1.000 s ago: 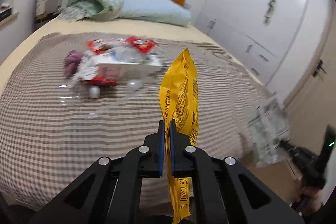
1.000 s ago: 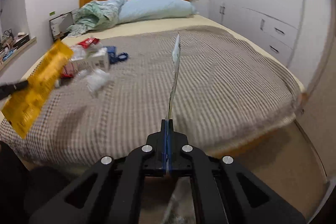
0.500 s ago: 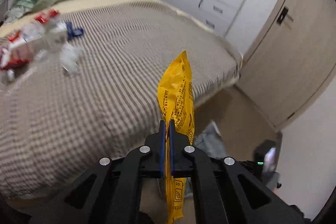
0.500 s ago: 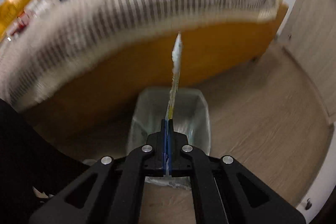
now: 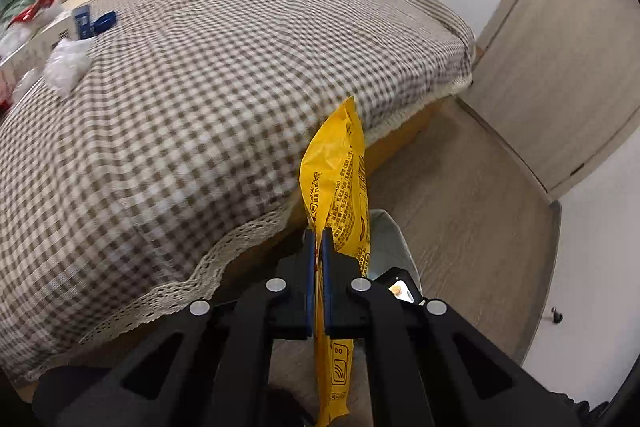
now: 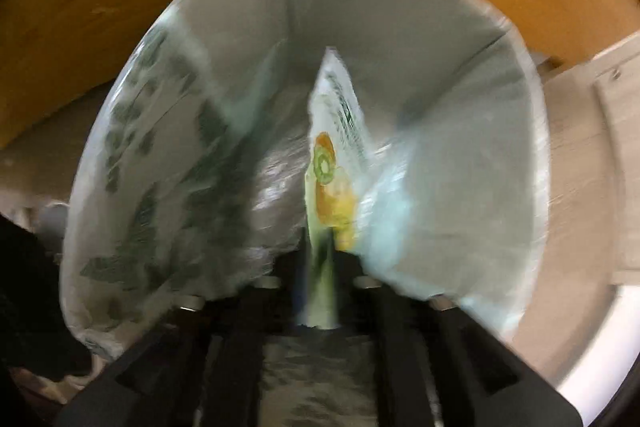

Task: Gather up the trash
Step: 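Open the right tool over the wastebasket while the left tool releases the yellow wrapper into it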

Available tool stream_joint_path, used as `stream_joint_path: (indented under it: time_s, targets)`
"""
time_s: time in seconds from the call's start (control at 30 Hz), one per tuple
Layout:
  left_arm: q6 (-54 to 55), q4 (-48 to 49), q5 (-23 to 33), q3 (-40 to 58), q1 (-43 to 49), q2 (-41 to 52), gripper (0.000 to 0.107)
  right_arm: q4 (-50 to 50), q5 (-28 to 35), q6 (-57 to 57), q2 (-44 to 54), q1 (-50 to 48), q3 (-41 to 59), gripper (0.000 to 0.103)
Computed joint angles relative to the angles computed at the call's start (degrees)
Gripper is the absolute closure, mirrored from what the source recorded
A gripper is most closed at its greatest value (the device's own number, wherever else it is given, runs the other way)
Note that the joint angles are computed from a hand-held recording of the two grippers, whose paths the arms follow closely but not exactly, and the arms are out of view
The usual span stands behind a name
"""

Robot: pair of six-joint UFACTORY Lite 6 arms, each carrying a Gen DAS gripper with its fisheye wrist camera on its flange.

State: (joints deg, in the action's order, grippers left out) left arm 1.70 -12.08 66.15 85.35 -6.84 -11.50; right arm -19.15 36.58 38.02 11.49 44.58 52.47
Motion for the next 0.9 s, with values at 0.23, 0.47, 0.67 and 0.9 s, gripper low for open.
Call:
stream_joint_path:
  time_s: [0.23, 0.47, 0.67, 0.9]
  targets:
    - [-3.55, 3.08, -0.88, -2.76, -8.08, 3.55, 0.107, 23.41, -5.52, -18.71, -24.67, -11.31, -14.16, 0.034]
    - [-4.27, 0.23, -0.54, -4.50, -11.03, 15.44, 0.107, 22.90, 4.88, -17.89, -42.82, -21.85, -16.07, 0.034]
    - [-10.87, -0.69, -5.64, -4.37, -15.17, 30.32, 0.107, 18.40, 11.91, -11.52, -52.23, -21.87, -16.02, 0.034]
    - [-19.25, -1.36, -20.00, -4.78, -20.25, 43.70, 0.081, 19.19, 14.22, -12.18, -56.39, -23.25, -19.16, 0.034]
